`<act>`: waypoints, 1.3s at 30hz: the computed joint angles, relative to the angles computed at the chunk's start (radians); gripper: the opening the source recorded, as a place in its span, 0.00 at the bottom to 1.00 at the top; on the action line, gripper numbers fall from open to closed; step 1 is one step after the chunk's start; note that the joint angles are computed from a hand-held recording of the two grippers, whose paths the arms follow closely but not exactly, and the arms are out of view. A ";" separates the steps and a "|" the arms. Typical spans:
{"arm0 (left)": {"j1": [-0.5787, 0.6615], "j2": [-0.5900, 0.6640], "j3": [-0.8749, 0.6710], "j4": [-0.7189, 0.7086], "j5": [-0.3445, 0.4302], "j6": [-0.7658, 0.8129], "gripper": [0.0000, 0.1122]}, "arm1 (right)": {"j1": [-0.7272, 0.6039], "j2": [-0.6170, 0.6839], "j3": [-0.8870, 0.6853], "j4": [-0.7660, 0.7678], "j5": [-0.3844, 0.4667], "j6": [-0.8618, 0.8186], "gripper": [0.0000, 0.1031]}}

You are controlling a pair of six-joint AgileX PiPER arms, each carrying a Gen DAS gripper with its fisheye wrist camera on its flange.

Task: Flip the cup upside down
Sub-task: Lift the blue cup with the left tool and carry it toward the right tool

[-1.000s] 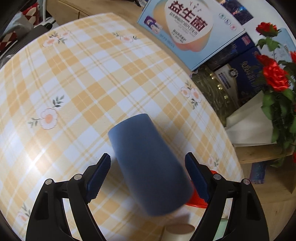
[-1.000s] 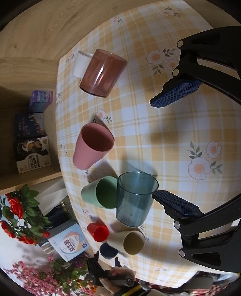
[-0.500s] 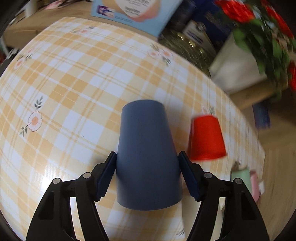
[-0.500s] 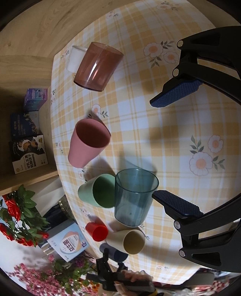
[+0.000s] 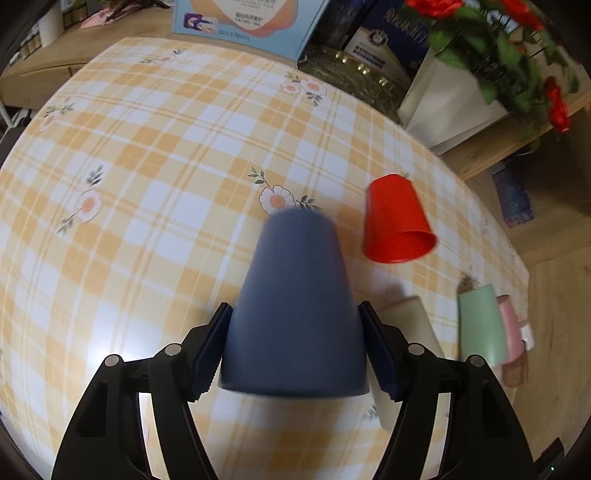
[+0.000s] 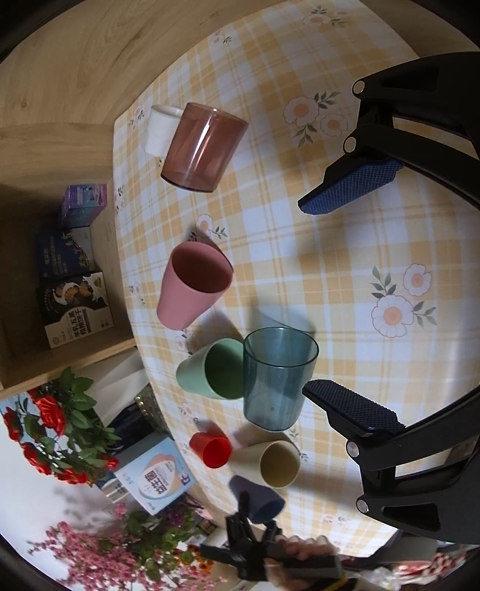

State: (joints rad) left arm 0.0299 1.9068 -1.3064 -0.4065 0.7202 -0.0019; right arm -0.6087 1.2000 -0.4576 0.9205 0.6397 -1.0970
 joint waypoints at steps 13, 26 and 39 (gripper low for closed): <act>-0.017 -0.346 0.253 -0.141 0.052 0.060 0.59 | -0.306 -0.092 0.001 0.027 0.250 -0.144 0.85; -0.561 -0.340 0.278 -0.245 -0.123 -0.100 0.59 | -0.703 0.020 -0.075 0.005 0.428 -0.351 0.85; -0.915 0.140 -0.206 0.155 -0.159 -0.557 0.59 | -0.881 0.241 -0.224 -0.019 0.401 -0.423 0.85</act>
